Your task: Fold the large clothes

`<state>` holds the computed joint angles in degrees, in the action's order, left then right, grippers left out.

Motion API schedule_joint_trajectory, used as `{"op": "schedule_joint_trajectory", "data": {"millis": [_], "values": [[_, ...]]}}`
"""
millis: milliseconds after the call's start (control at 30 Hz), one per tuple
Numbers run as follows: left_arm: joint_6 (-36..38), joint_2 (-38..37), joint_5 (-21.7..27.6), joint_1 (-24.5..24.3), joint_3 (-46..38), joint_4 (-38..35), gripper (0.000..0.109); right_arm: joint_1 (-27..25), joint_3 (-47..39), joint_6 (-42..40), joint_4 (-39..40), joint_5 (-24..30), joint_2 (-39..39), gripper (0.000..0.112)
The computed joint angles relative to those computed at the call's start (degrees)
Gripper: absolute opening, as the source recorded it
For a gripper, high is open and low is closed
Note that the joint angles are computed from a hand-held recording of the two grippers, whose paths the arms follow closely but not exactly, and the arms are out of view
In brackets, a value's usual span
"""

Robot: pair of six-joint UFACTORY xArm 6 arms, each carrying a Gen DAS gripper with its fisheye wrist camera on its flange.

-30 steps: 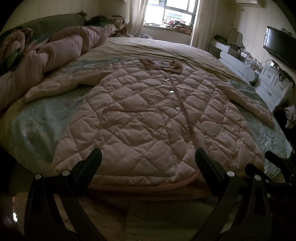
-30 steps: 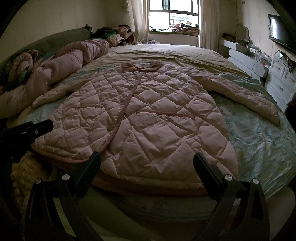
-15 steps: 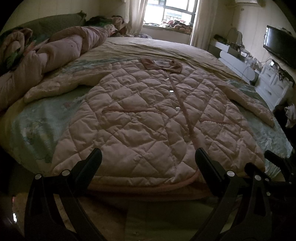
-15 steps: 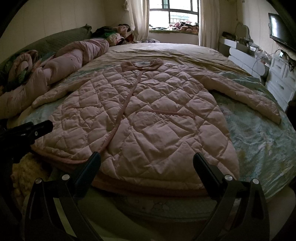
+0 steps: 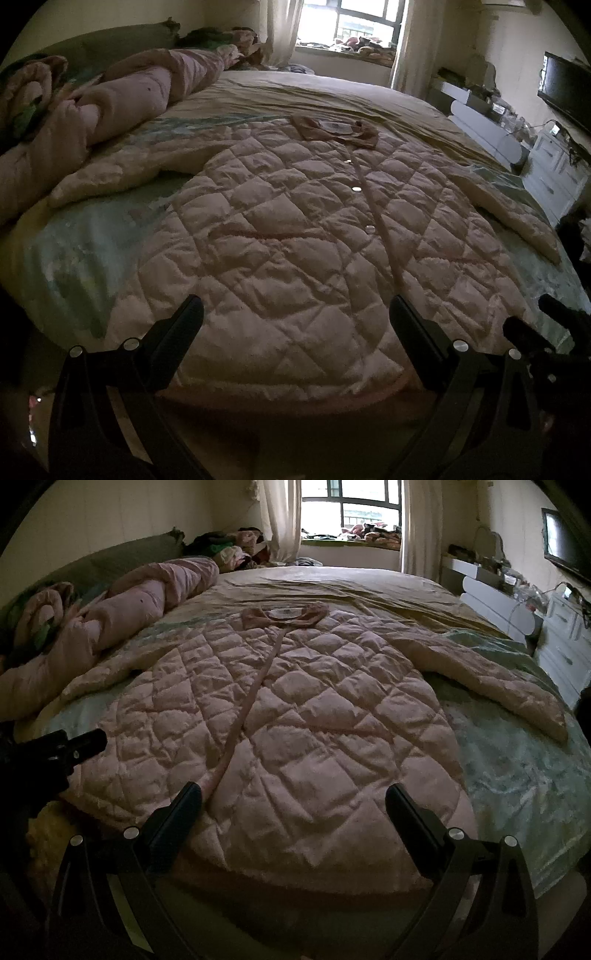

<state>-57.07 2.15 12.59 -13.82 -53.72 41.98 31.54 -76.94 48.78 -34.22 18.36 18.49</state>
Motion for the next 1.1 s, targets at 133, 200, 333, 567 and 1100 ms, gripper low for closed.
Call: {"op": "schedule_joint_trajectory", "data": {"millis": [133, 200, 333, 567, 1100], "values": [[0.0, 1.7, 1.3, 0.2, -2.8, 0.2, 0.094, -0.7, -3.4, -4.2, 3.8, -0.1, 2.4, 0.099], [1.0, 2.8, 1.9, 0.3, -4.4, -0.7, 0.094, -1.0, -4.8, -5.7, 5.0, 0.1, 3.3, 0.099], [2.1, 4.7, 2.9, 0.3, -7.2, -1.6, 0.094, -1.8, -8.7, -8.9, 7.9, 0.5, 6.0, 0.099], [5.2, 9.2, 4.4, 0.4, -13.9, -4.3, 0.094, -2.9, -16.0, -13.7, 12.4, 2.3, 10.7, 0.099], [16.5, 22.6, 9.2, -0.5, -32.6, -14.8, 0.094, -7.3, -37.5, -15.2, 15.5, 10.4, 24.5, 0.099]]}}
